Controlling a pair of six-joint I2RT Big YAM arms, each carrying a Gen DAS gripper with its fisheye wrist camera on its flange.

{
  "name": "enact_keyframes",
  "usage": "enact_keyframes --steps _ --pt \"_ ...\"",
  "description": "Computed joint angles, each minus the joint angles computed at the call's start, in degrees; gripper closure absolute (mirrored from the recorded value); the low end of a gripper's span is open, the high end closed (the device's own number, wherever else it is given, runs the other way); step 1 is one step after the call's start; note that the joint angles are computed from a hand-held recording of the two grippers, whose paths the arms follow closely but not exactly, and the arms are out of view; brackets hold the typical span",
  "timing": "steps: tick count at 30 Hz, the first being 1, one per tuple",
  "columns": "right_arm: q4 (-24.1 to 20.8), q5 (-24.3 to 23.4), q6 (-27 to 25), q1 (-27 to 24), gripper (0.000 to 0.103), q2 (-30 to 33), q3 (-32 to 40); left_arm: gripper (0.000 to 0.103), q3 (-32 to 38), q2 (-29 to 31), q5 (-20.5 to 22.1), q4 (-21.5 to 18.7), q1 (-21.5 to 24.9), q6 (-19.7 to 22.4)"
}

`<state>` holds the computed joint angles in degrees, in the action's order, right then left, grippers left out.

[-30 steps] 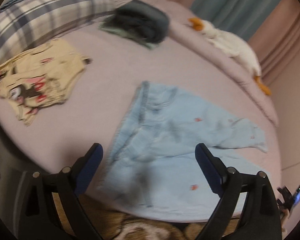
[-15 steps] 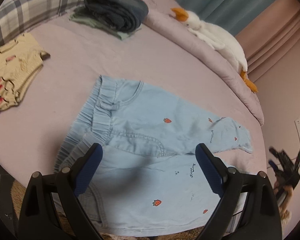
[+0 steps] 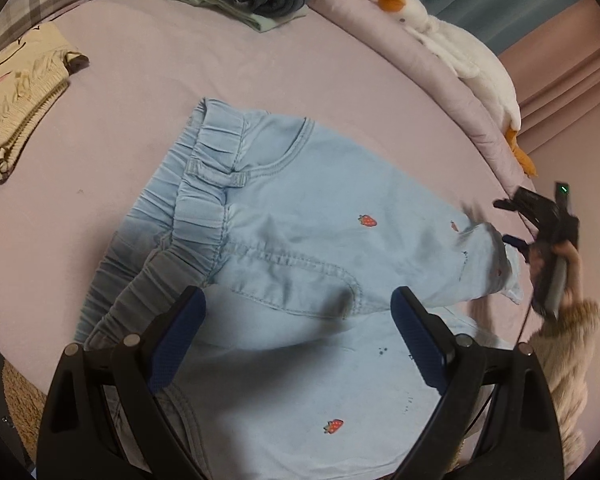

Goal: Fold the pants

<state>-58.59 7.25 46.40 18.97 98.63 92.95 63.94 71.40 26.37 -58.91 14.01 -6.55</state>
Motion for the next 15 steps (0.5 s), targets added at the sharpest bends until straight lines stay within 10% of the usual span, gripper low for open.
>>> enact_keyframes --steps 10,15 --pt "-3.92 4.11 2.16 -0.97 0.032 5.44 1.72 0.004 -0.92 0.56 -1.08 1.52 -0.77 1.14" --pt "-3.61 9.35 3.17 0.19 0.096 2.39 -2.79 0.004 -1.23 0.20 -1.57 1.86 -1.05 1.43"
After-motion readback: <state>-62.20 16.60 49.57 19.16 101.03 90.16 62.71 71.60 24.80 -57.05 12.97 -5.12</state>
